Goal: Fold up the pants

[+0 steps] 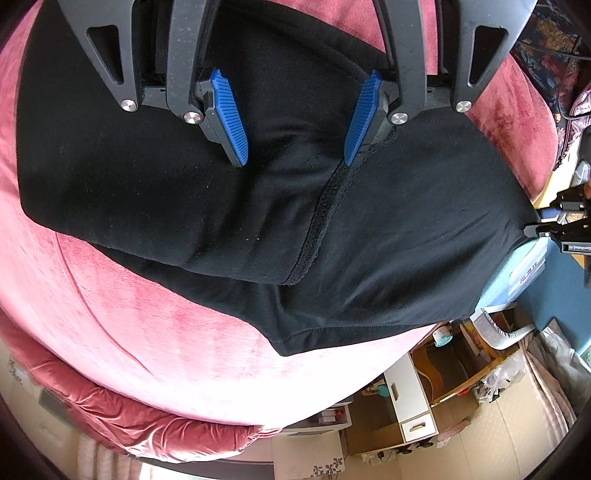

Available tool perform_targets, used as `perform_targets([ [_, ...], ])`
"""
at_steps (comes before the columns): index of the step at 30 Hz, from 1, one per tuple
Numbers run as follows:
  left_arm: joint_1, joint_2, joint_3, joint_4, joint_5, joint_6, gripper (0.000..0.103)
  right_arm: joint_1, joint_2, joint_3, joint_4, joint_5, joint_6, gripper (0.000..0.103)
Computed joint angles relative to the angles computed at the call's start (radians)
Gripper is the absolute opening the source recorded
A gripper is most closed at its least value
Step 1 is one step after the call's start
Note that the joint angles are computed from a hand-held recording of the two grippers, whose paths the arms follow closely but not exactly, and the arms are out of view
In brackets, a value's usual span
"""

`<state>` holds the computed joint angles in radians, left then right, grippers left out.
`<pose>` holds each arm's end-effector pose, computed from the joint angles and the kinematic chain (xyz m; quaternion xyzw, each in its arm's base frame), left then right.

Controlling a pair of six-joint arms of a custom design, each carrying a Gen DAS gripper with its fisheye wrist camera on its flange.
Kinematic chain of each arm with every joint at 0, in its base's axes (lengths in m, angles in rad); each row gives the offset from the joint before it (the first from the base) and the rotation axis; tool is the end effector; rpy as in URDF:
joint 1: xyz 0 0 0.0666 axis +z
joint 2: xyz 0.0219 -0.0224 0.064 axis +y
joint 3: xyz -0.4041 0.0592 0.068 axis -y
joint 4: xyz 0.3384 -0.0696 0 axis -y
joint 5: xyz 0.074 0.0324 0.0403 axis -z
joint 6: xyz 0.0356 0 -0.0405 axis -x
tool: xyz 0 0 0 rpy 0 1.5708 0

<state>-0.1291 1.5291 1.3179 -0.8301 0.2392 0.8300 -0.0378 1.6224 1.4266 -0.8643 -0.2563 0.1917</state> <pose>0.4536 -0.0678 0.3724 -0.2997 0.9107 -0.2220 0.1774 0.4954 -0.0101 0.3701 -0.1060 0.9543 0.0942 0.2630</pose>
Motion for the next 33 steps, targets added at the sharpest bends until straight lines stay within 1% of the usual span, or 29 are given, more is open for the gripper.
perform_targets([
  [2, -0.014, 0.000, 0.008, 0.024, -0.016, -0.023, 0.015, 0.001, -0.001, -0.001, 0.000, 0.002, 0.001, 0.056],
  [3, -0.022, -0.003, 0.012, 0.049, -0.012, -0.034, 0.015, 0.000, -0.001, 0.001, -0.002, 0.002, 0.002, 0.056],
  [4, -0.037, -0.011, 0.017, 0.087, -0.015, -0.062, 0.014, 0.000, 0.000, 0.003, -0.006, 0.001, 0.003, 0.056],
  [6, -0.076, -0.013, 0.049, 0.120, -0.035, -0.152, 0.014, -0.006, 0.004, 0.013, -0.018, -0.009, 0.008, 0.056],
  [7, -0.091, -0.010, 0.061, 0.131, -0.033, -0.181, 0.014, -0.011, 0.008, 0.023, -0.033, -0.021, 0.008, 0.056],
  [9, -0.136, 0.005, 0.094, 0.166, -0.007, -0.259, 0.014, -0.022, 0.018, 0.044, -0.061, -0.044, 0.007, 0.056],
  [11, -0.169, 0.017, 0.112, 0.186, 0.013, -0.311, 0.013, -0.037, 0.022, 0.068, -0.087, -0.073, 0.001, 0.056],
  [12, -0.190, 0.028, 0.122, 0.202, 0.042, -0.343, 0.013, -0.044, 0.022, 0.078, -0.096, -0.090, -0.003, 0.056],
  [15, -0.231, 0.051, 0.136, 0.211, 0.080, -0.416, 0.013, -0.074, 0.034, 0.130, -0.137, -0.204, -0.009, 0.056],
  [17, -0.251, 0.061, 0.137, 0.209, 0.102, -0.452, 0.013, -0.093, 0.065, 0.188, -0.188, -0.321, -0.021, 0.057],
  [19, -0.268, 0.070, 0.138, 0.204, 0.109, -0.473, 0.013, -0.102, 0.100, 0.246, -0.229, -0.432, -0.039, 0.067],
  [20, -0.274, 0.074, 0.138, 0.201, 0.110, -0.484, 0.013, -0.102, 0.127, 0.285, -0.265, -0.502, -0.040, 0.069],
  [21, -0.277, 0.076, 0.139, 0.197, 0.108, -0.491, 0.013, -0.095, 0.148, 0.315, -0.290, -0.549, -0.047, 0.070],
  [22, -0.279, 0.082, 0.151, 0.188, 0.108, -0.493, 0.013, -0.085, 0.172, 0.353, -0.317, -0.593, -0.049, 0.072],
  [23, -0.283, 0.080, 0.151, 0.184, 0.105, -0.497, 0.013, -0.067, 0.190, 0.383, -0.340, -0.619, -0.049, 0.073],
  [24, -0.287, 0.081, 0.155, 0.178, 0.096, -0.506, 0.013, -0.053, 0.209, 0.414, -0.360, -0.631, -0.044, 0.073],
  [27, -0.292, 0.081, 0.167, 0.158, 0.075, -0.524, 0.013, -0.007, 0.271, 0.512, -0.422, -0.631, -0.019, 0.073],
  [32, -0.312, 0.086, 0.191, 0.127, 0.014, -0.555, 0.013, 0.047, 0.373, 0.651, -0.532, -0.577, 0.023, 0.071],
  [33, -0.318, 0.087, 0.196, 0.119, -0.003, -0.565, 0.013, 0.053, 0.388, 0.669, -0.550, -0.572, 0.036, 0.069],
])
